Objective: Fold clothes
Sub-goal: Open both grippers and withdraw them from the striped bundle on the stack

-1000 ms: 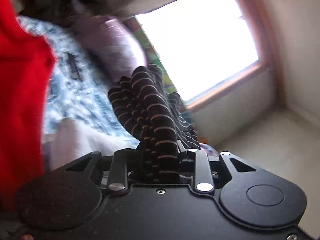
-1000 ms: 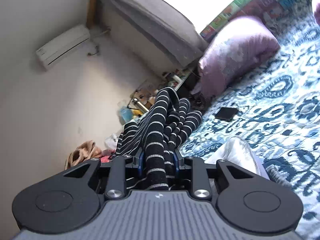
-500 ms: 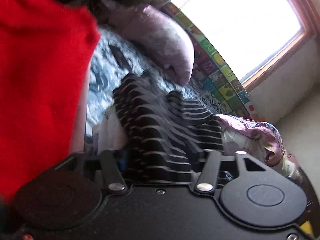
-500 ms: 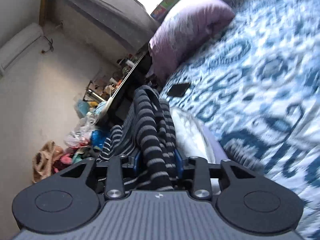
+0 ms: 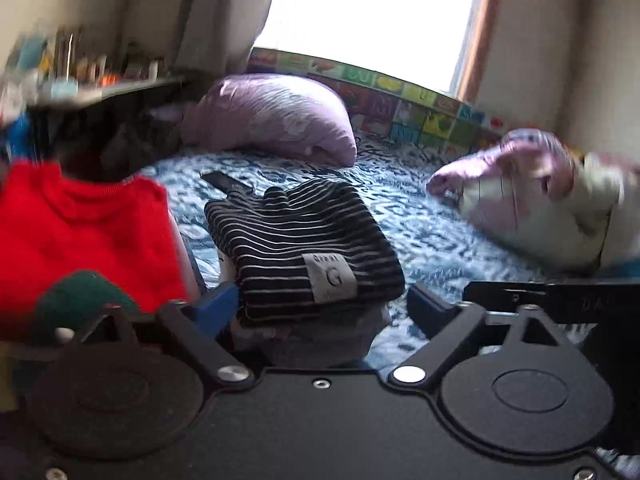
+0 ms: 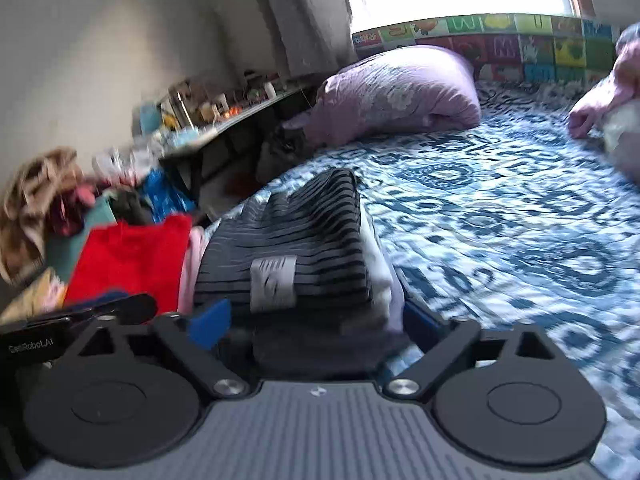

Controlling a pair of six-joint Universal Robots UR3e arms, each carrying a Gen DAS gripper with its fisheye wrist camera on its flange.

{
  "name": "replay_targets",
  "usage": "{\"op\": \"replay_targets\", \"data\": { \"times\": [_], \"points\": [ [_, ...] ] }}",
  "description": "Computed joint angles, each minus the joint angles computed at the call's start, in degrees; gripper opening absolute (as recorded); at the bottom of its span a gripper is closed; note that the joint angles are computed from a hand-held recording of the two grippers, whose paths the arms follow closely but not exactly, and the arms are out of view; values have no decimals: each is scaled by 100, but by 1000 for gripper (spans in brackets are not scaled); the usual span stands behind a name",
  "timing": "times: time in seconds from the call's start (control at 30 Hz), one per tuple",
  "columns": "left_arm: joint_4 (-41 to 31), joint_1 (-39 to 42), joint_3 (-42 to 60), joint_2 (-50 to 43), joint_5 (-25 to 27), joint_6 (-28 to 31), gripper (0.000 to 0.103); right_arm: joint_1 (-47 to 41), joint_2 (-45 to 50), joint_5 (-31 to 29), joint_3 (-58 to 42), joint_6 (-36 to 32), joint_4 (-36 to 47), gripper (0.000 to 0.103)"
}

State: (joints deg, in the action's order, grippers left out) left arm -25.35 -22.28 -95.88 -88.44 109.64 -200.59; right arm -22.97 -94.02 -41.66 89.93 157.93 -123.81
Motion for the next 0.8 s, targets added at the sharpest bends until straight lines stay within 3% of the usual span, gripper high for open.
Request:
{"op": "replay_targets", "data": {
  "times": [0.13, 0.2, 0.5, 0.67, 0.8],
  "points": [
    [-950, -882, 823, -384, 1530, -264, 100, 209, -839, -699, 225, -23, 185, 103],
    [-1316, -1077, 1009, -366, 1863, -436, 102, 367, -1020, -1058, 160, 82, 252, 103],
    [-2186, -821, 1212, 35, 1354, -944, 103, 640, -1251, -1550, -235, 276, 674, 103],
    [-2297, -847, 1230, 29, 1486, -998, 103, 841, -1232, -1789, -259, 104, 745, 103],
    [-2188, -601, 1194, 45, 1176, -911, 103, 1022, -1007, -1950, -346, 216, 707, 103]
  ]
}}
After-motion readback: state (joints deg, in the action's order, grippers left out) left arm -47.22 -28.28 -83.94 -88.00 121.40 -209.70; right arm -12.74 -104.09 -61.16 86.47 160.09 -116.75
